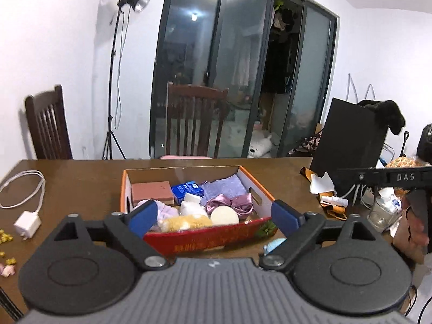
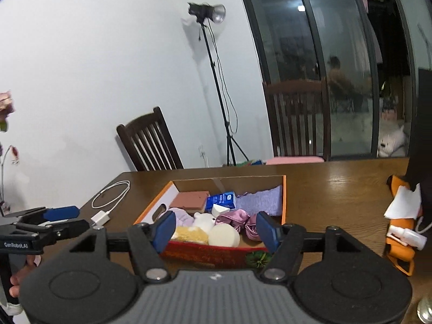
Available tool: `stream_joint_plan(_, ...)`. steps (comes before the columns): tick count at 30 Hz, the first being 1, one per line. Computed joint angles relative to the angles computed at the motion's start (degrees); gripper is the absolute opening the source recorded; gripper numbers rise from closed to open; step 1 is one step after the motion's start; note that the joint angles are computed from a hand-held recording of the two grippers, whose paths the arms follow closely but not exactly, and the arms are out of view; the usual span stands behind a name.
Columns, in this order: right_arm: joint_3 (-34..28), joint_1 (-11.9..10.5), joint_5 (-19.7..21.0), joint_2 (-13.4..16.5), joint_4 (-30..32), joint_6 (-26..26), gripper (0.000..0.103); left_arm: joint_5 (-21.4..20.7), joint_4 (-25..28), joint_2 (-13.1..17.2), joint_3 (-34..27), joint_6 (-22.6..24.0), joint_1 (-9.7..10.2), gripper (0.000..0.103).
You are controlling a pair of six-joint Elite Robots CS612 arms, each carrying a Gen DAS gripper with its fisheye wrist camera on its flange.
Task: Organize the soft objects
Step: 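Move both grippers back toward the light-blue fluffy plush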
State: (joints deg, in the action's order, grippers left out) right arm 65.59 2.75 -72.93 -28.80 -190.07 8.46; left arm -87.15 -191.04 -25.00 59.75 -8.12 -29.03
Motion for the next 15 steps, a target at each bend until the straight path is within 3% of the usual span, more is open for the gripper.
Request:
stream_joint_plan(3,5.77,0.12,0.06,-1.65,-7.26,0.76,0.076,-1.35,-7.35,-1.59,6.21,-1.57,-0.4,0.101)
stream_joint_plan(7,12.58,0.66,-0.49,-2.48,-16.01,1.47,0.077,-1.98,-14.33,-3.41,14.04,-5.46,-1.4,0.101)
stream_joint_plan(12,20.17,1.59,-0.72,-2.32,-26.82,-0.91,0.089,-0.62,-27.42,-2.8,21.17,-6.14,-2.71,0.103)
stream_joint_plan(15,22.43,1.89,-0.32,-1.7,-27.65,-2.66,0.089,1.84,-29.08,-2.3,23.28,-5.54,-3.32,0.103)
